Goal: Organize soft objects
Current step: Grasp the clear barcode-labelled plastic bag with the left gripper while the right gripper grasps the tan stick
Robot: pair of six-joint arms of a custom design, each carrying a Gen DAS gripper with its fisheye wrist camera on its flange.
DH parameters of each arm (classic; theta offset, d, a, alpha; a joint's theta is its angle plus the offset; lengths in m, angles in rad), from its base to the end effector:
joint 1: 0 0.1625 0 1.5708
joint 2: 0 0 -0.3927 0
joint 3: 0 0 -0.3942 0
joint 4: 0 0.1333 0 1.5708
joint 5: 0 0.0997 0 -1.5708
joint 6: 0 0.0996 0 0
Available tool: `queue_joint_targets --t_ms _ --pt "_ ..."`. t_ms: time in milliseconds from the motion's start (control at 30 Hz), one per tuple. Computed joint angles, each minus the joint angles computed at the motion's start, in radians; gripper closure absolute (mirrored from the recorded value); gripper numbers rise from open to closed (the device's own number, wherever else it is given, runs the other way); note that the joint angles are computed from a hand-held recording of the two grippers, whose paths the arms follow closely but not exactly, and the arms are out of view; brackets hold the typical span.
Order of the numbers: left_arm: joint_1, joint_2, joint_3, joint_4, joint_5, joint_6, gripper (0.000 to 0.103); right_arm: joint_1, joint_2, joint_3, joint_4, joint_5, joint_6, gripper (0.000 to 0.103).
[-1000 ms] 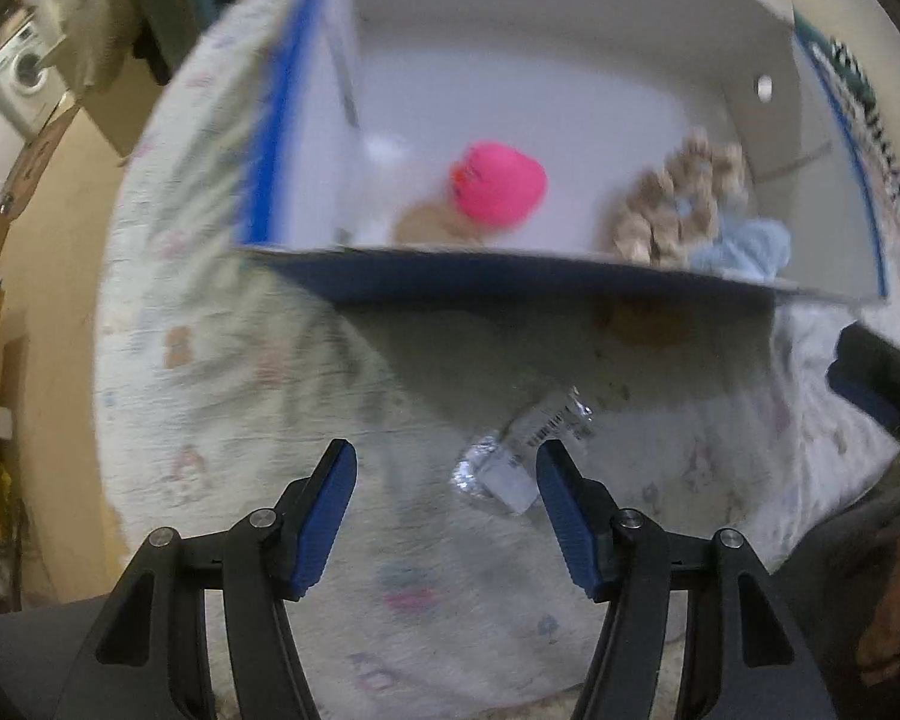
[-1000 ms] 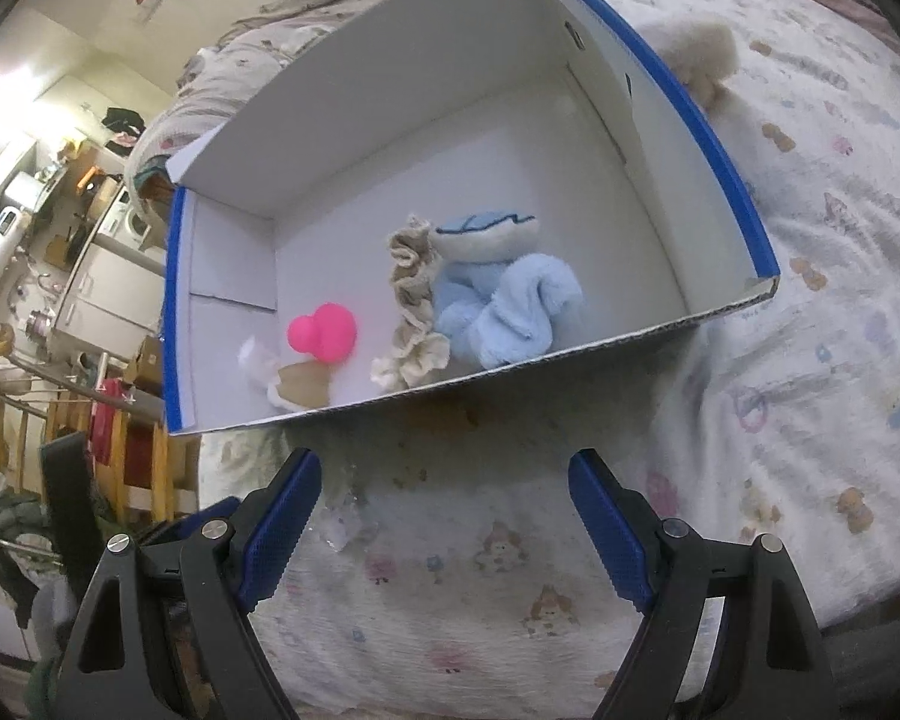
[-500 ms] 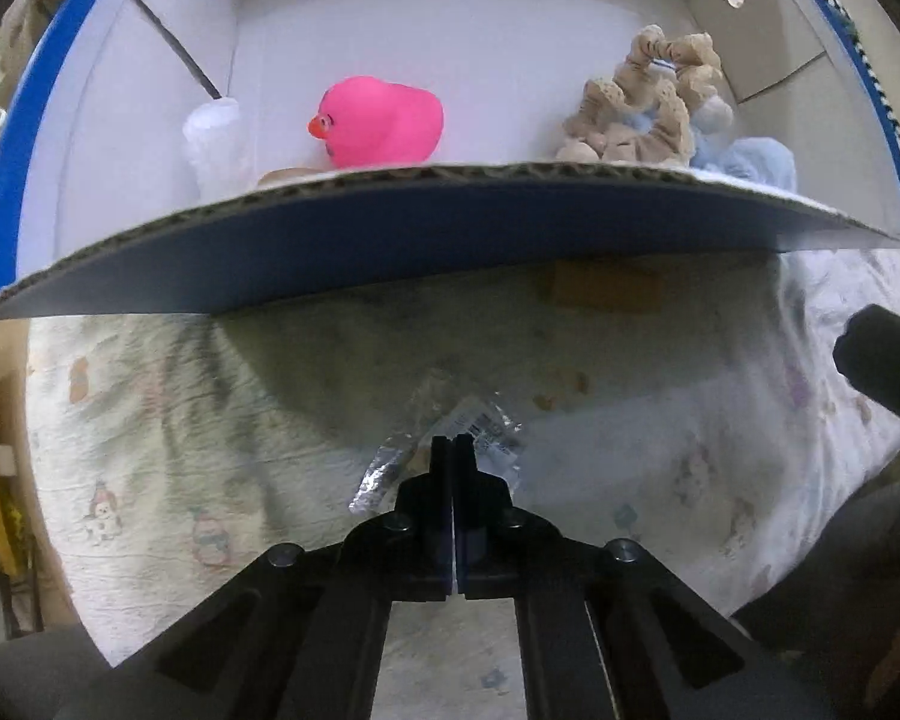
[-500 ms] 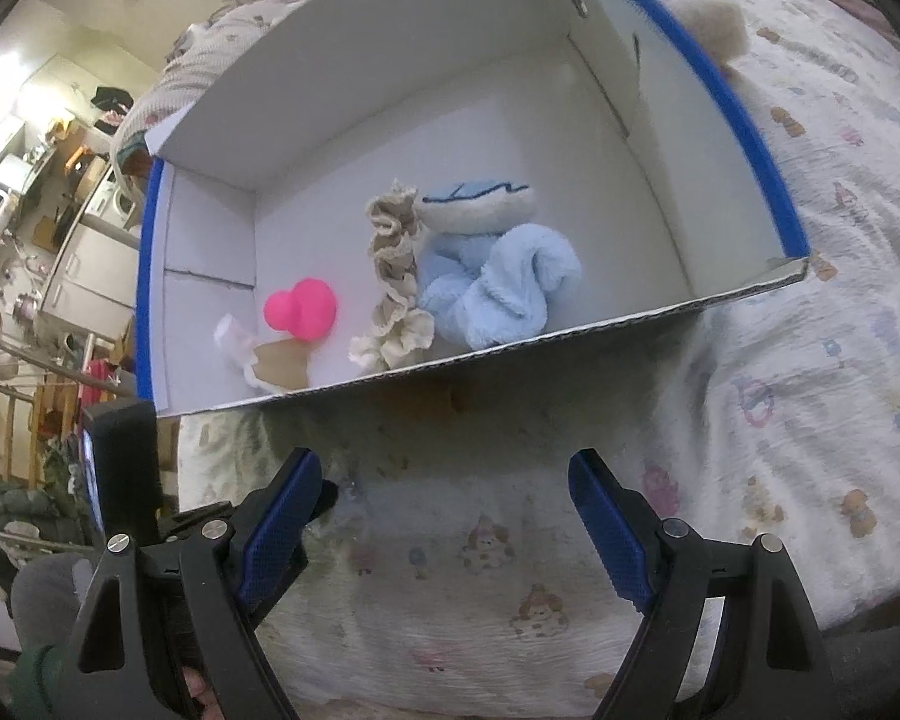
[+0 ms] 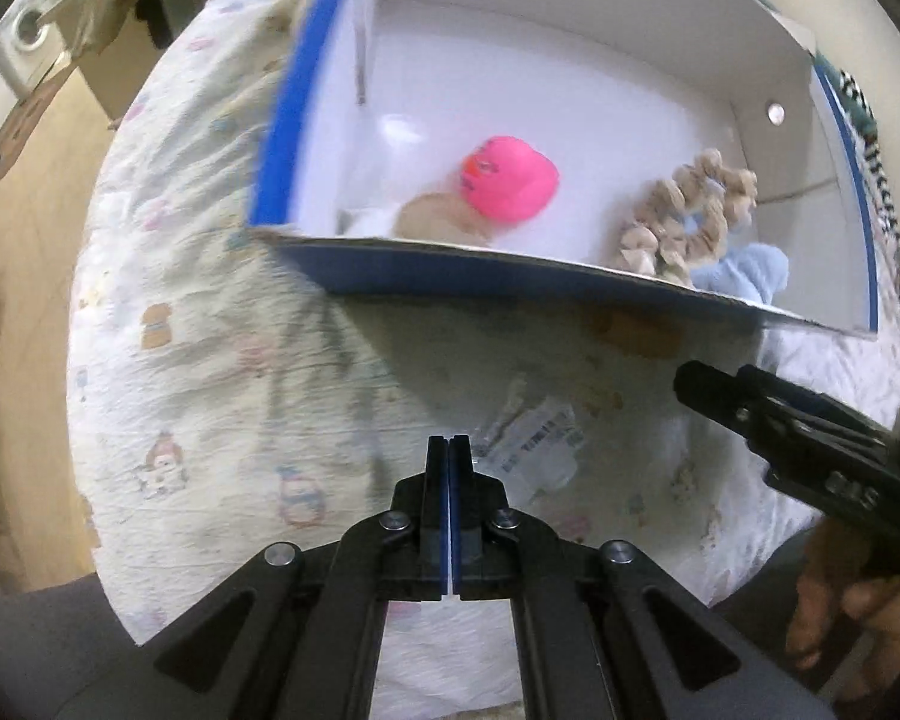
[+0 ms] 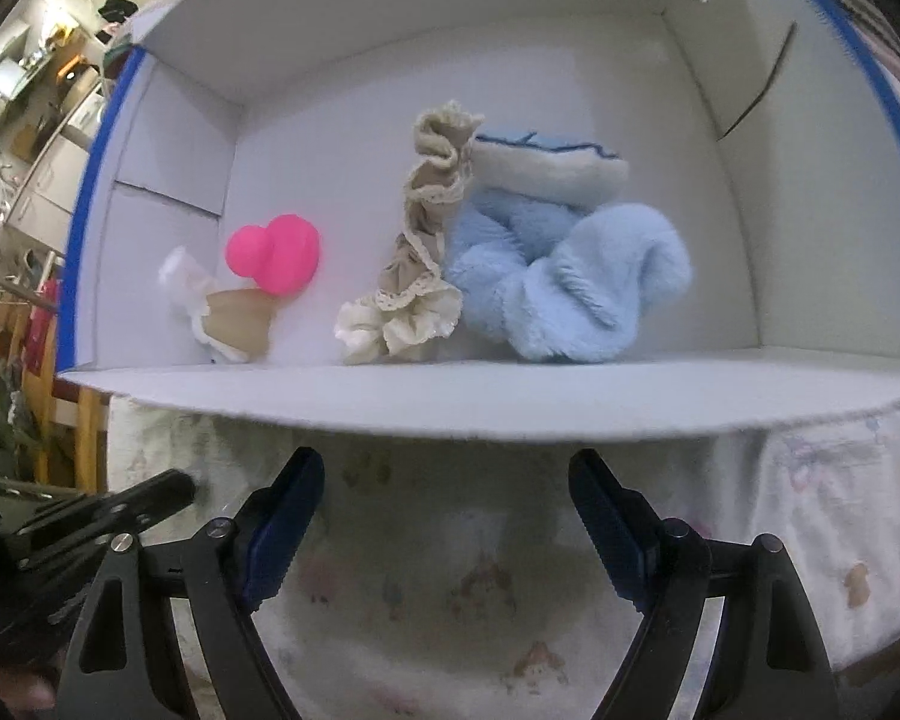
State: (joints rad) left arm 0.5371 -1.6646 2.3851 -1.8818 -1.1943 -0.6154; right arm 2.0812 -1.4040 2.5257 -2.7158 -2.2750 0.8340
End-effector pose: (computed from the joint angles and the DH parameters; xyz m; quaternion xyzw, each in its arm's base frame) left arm -0.1829 -0.3067 0.1687 0.2369 0.9330 0.0011 0.2710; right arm 0.2251 -0.2611 0.1211 -0.1552 -0.9257 0.2233 0.2630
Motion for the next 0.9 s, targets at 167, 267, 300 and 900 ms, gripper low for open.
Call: queue_joint_targets --t_ms 167,267,300,900 --pt "0.038 0.007 0.001 -0.016 -0.050 0.027 0.076 -0.009 0.002 0.004 -0.040 0.012 0.008 0.013" --pt "0.020 0.057 0.010 -0.045 -0.054 0.023 0.029 -0.004 -0.033 0.025 -0.040 0.002 0.023 0.013" --pt "0.022 0.060 0.011 -0.046 -0.056 0.026 0.029 -0.008 -0.053 0.038 -0.045 0.005 0.030 0.013" --pt "-0.027 0.179 0.025 -0.074 0.008 0.014 0.069 -0.052 -0.028 0.063 -0.097 0.030 0.015 0.013"
